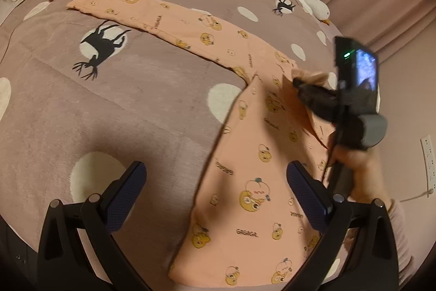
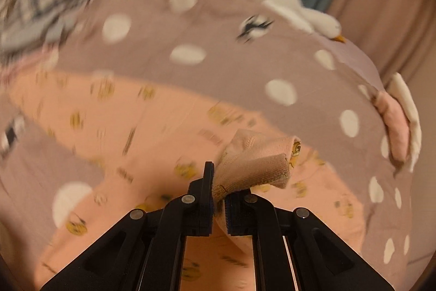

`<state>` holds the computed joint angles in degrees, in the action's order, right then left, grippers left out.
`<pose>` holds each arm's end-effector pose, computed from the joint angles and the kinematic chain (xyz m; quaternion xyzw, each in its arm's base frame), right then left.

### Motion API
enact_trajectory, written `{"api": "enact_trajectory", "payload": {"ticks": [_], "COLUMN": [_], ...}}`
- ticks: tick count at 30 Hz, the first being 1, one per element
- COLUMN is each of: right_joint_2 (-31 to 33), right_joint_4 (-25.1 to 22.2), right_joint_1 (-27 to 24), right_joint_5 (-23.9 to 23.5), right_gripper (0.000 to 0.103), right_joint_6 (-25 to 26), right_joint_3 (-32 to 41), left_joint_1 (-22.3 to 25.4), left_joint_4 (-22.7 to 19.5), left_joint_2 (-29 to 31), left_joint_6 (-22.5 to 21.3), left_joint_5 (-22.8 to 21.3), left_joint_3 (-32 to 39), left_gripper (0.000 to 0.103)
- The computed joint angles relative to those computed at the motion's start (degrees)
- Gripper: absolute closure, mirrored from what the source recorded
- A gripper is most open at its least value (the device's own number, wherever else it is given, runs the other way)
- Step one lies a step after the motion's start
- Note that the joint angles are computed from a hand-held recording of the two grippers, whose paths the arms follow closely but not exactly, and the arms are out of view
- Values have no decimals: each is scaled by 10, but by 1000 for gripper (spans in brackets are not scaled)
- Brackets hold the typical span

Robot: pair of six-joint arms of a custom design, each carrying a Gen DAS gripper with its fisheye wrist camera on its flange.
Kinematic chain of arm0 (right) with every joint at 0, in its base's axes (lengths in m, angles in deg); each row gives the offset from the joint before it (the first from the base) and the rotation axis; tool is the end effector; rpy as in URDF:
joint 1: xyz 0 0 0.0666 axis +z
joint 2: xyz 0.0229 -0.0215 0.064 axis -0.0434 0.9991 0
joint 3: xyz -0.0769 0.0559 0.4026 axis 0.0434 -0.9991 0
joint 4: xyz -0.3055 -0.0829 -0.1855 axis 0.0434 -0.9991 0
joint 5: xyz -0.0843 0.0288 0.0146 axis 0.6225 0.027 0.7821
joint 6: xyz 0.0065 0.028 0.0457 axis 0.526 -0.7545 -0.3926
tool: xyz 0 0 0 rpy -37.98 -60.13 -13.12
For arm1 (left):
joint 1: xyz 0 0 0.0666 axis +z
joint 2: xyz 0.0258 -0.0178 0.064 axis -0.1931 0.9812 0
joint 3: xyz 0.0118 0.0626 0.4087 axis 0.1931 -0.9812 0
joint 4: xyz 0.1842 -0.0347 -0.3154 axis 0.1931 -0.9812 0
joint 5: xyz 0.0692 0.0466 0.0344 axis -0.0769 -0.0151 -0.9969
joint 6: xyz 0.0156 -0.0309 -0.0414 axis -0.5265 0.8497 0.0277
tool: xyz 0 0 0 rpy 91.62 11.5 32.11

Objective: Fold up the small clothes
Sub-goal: 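Fold the held sleeve across the shirt body and open the right gripper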

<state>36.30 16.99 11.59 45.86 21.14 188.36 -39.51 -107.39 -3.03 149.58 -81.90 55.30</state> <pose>0.6114 0.1561 0.4349 -0.3915 0.8517 -0.0170 0.3479 0.3977 -0.2067 0.4349 -0.3437 0.8800 -0.1594 0.2865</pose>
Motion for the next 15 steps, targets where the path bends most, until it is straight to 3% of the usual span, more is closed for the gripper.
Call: {"api": "enact_trajectory", "payload": {"ticks": [6,9,11,15], "right_joint_2": [-4,1,6,11], "right_joint_4": [1,-29,-70,-138], "right_joint_1": [16,19,13,-23], "right_joint_5": [18,5,-37,-190], "right_gripper": [95,86,64,53], "right_joint_6": [14,19,15,-5], "right_joint_3": [-31,-20,1,57], "left_joint_1": [4,7,8,11], "left_joint_4": [1,6,8,12], "left_joint_2": [-6,-10,-14,-23], "left_joint_6": [9,13,17,18], "left_joint_5": [0,2,2,0], "left_joint_3": [-10,-18,-24,-35], "left_gripper": [0,0,0,0]}}
